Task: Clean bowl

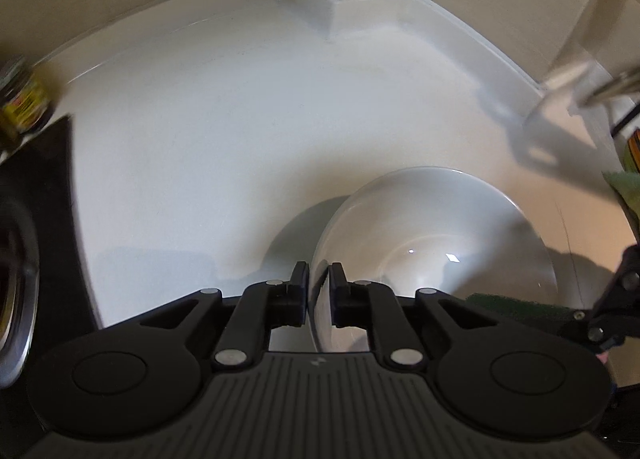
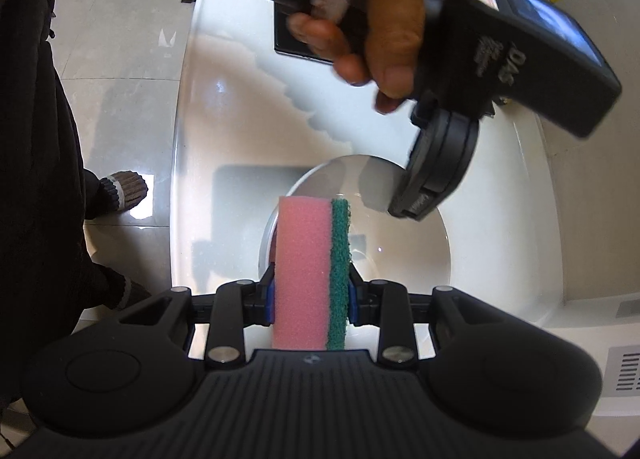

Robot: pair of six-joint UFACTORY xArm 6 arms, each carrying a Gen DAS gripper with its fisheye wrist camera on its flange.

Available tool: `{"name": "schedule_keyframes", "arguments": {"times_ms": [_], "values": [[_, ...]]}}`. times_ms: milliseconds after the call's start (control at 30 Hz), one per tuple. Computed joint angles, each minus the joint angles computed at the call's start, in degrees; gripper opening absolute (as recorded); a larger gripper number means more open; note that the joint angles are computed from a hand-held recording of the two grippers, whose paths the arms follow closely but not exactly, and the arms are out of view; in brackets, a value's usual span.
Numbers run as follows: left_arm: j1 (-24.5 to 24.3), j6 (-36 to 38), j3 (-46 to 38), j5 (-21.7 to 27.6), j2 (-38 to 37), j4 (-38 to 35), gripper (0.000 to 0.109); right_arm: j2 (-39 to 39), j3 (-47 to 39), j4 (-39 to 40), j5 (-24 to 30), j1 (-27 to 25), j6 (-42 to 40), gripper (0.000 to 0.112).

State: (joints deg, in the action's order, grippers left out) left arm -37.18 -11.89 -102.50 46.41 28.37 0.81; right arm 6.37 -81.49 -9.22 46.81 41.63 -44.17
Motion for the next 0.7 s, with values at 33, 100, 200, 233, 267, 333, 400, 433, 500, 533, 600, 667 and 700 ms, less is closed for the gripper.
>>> {"name": "schedule_keyframes", "arguments": {"times_ms": [33, 100, 200, 233, 267, 333, 400, 433, 500, 533, 600, 667, 700], "values": [[-0.2, -1.1, 2.0, -0.8, -1.3, 0.5, 0.012, -0.5, 0.7, 0.5, -0.4, -0.4, -0.6, 0.027], [-0.5, -3.2, 5.8, -2.4, -3.9, 1.5, 0.012, -0.5, 0.7, 1.5, -0.4, -0.5, -1.3, 0.027], [-1.1, -4.9, 7.6, -2.6, -5.2, 3.9, 0.011, 0.5, -0.9, 2.9, 0.3, -0.7, -3.0, 0.027], [-1.3, -5.0, 7.3, -2.2, -5.0, 4.7, 0.008, 1.1, -1.5, 3.4, 0.4, -0.8, -3.6, 0.027], [-1.3, -4.9, 6.9, -2.1, -4.8, 5.3, 0.008, 1.5, -1.9, 3.8, 0.3, -1.0, -4.3, 0.027], [-1.3, -4.2, 6.1, -1.8, -4.2, 5.6, 0.006, 2.0, -2.5, 4.6, 0.4, -1.1, -5.7, 0.028], [-0.9, -2.0, 4.6, -1.6, -3.1, 4.0, 0.006, 2.1, -1.5, 5.4, -0.7, -1.2, -6.7, 0.028], [-0.7, -1.2, 4.3, -1.6, -3.0, 3.5, 0.006, 2.0, -1.4, 5.6, -0.8, -1.2, -7.2, 0.028], [-0.6, 1.3, 2.6, -1.0, -1.8, 2.9, 0.006, 1.8, -1.0, 6.1, -0.9, -1.3, -8.2, 0.028], [-0.6, 1.8, 2.2, -0.9, -1.6, 2.9, 0.006, 1.6, -1.1, 6.1, -0.6, -1.2, -8.4, 0.028], [-0.7, 3.3, 1.5, -0.9, -1.0, 2.9, 0.007, -0.6, 2.0, 5.7, -1.5, -0.5, -7.7, 0.028], [-0.8, 4.8, 0.9, -1.0, -0.5, 2.7, 0.007, -1.3, 3.0, 6.0, -2.0, -0.6, -8.1, 0.028], [-0.8, 5.5, 0.6, -0.9, -0.3, 2.4, 0.007, -1.5, 3.5, 5.8, -2.5, -0.6, -8.3, 0.028]]}}
